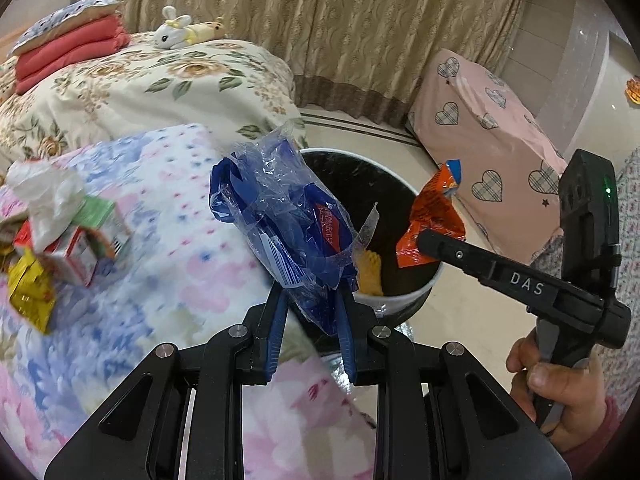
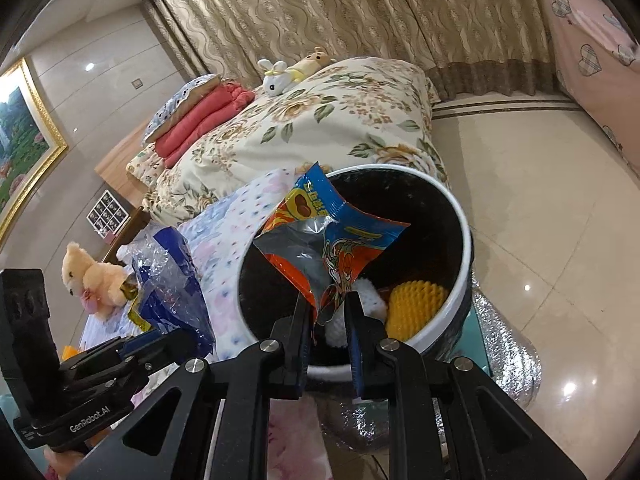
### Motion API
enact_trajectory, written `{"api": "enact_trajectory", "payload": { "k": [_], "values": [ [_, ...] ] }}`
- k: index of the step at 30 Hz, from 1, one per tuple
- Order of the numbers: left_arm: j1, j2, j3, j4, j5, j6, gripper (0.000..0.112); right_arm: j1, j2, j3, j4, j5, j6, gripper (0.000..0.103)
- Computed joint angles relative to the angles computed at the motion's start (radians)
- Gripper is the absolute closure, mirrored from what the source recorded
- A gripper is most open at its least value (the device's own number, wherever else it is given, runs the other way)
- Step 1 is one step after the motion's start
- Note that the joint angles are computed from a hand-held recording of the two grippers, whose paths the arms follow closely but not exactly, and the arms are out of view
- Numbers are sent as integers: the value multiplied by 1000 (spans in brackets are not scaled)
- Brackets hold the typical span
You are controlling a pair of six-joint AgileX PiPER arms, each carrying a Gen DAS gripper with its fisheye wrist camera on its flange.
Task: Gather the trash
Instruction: 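Carry both wrappers over the bin and open both tools to drop them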
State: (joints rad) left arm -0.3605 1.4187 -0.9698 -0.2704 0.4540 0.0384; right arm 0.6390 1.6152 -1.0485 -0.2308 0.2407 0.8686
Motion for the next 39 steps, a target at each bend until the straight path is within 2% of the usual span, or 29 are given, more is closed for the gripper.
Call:
{"api": "enact_trajectory", "payload": {
  "k": [17,18,20,21,22,25,27,31,39],
  "values": [
    [-32,170,-159,-9,38,26,89,-73,56,-75,213,58,-259,83],
    [-33,173,-159,1,36,16,86,-77,61,-78,246,60,-293,82],
    [-32,182,-164,-5,43,19,76,-86,69,-81,285,63,-330,73],
    [-34,184,-166,8,45,2,65,-89,70,-80,289,63,-332,66],
    [-36,181,-161,18,40,-12,59,-95,72,-78,303,60,-345,60],
    [-28,168,-141,-1,31,4,57,-104,64,-67,313,53,-342,58],
    [-24,153,-120,-2,21,2,54,-107,55,-56,309,47,-331,53],
    [-9,107,-56,-22,-2,13,54,-97,31,-37,261,36,-269,51],
    [73,-35,123,-71,-35,44,53,-6,-2,-10,37,5,-16,31]
  ]
}}
